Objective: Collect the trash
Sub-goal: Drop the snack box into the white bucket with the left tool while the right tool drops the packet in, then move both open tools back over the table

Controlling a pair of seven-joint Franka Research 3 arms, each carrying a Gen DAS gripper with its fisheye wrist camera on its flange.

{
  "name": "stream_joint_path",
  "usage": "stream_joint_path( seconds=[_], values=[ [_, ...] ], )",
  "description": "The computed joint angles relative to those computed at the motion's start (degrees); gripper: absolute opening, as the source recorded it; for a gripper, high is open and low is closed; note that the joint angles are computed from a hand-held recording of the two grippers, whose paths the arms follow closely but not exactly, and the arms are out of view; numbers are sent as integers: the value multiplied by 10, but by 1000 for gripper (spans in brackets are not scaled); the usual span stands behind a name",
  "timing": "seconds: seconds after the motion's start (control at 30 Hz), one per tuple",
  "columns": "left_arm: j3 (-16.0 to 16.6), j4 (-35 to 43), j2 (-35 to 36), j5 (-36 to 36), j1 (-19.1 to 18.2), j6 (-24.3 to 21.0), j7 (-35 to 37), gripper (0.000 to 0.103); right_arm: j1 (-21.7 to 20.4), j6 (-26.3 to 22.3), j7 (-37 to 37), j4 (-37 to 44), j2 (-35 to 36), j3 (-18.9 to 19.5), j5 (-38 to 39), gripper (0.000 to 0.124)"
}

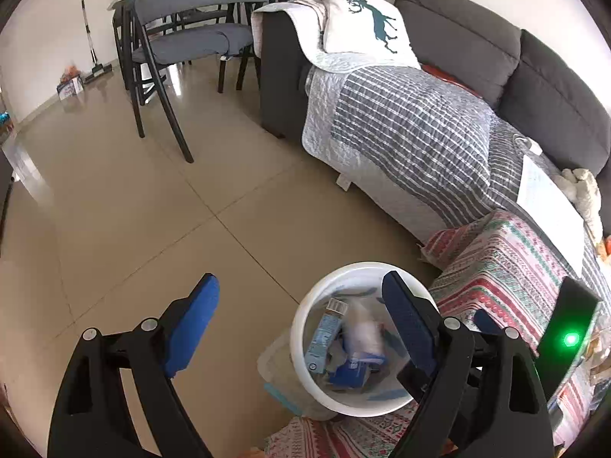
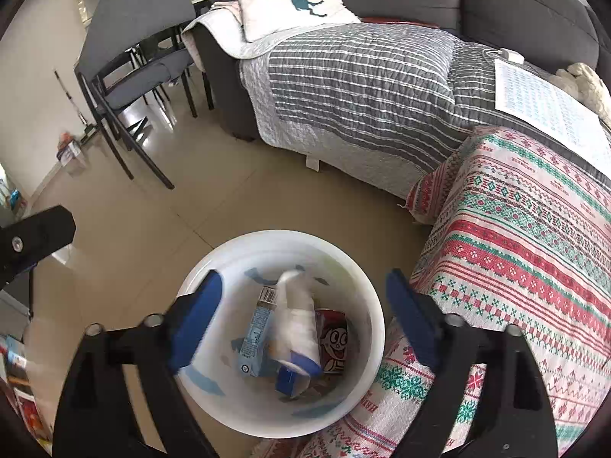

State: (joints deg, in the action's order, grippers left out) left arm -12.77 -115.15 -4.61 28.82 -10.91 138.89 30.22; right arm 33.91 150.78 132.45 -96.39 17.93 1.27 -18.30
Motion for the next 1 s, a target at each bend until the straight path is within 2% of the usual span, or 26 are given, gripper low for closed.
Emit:
stream_joint_path(
  seconds=[0.23,0.5,0.73,1.0],
  values=[
    [-8,9,4,32,-7,-27,-12,85,0,-11,58,-27,-29,-11,-35,94],
    [-18,34,20,68,-25,-62,-22,87,-32,-23,124,-96,-94,-1,-88,96],
    [-32,86,59,104,-63,-91,-15,87,-89,-39,157,-174,-175,22,-127,96],
    [-35,169,130,123,-121,-110,7,92,-168,-61,149,-286,-297,51,-155,96]
  ],
)
